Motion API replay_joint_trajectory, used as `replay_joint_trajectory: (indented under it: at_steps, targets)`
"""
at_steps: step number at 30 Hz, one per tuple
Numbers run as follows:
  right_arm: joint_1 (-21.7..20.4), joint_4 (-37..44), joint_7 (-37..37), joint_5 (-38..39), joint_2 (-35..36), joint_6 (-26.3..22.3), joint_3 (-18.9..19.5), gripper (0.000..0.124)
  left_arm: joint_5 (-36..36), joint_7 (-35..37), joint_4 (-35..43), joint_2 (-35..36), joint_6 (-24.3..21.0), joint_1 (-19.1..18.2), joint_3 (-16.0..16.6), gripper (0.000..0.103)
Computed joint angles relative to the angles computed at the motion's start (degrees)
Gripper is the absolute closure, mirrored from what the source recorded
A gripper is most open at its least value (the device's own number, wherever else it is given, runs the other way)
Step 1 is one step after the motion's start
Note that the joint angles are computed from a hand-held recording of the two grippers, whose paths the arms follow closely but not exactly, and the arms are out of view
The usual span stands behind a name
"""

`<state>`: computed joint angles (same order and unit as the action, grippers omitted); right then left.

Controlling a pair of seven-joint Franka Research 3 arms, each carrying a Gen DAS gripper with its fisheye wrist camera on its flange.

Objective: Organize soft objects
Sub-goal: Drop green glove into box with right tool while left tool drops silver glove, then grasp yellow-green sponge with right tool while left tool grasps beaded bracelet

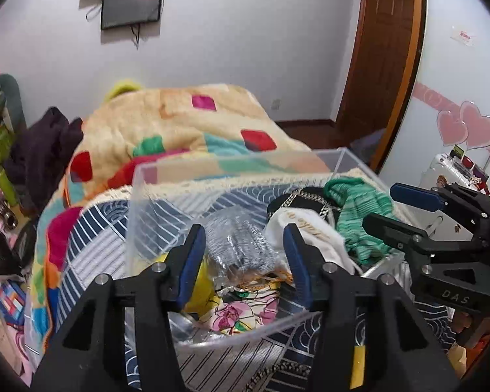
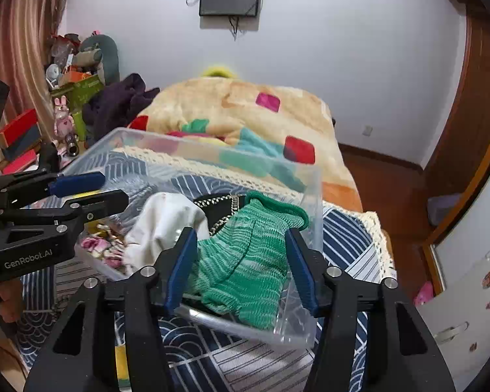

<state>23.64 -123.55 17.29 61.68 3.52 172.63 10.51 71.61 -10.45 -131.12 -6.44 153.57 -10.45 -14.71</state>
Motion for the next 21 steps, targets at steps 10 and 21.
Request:
replay_joint_trajectory:
  at_steps: [10,21]
  targets:
    - [1.4,-1.6,-18.7,23.1,-6.1,-3.0,-1.7,0.052,2.7,-4.2,-4.9,-8.0,-1.5,-0.1,-3.0,0.027]
    - [2.8,-7.0,-23.5,29.6,-10.2,-5.6,-2.4,0.040,-4.9,-2.5,-12.1,-11.1,-1.0,-1.6,-4.8,0.026]
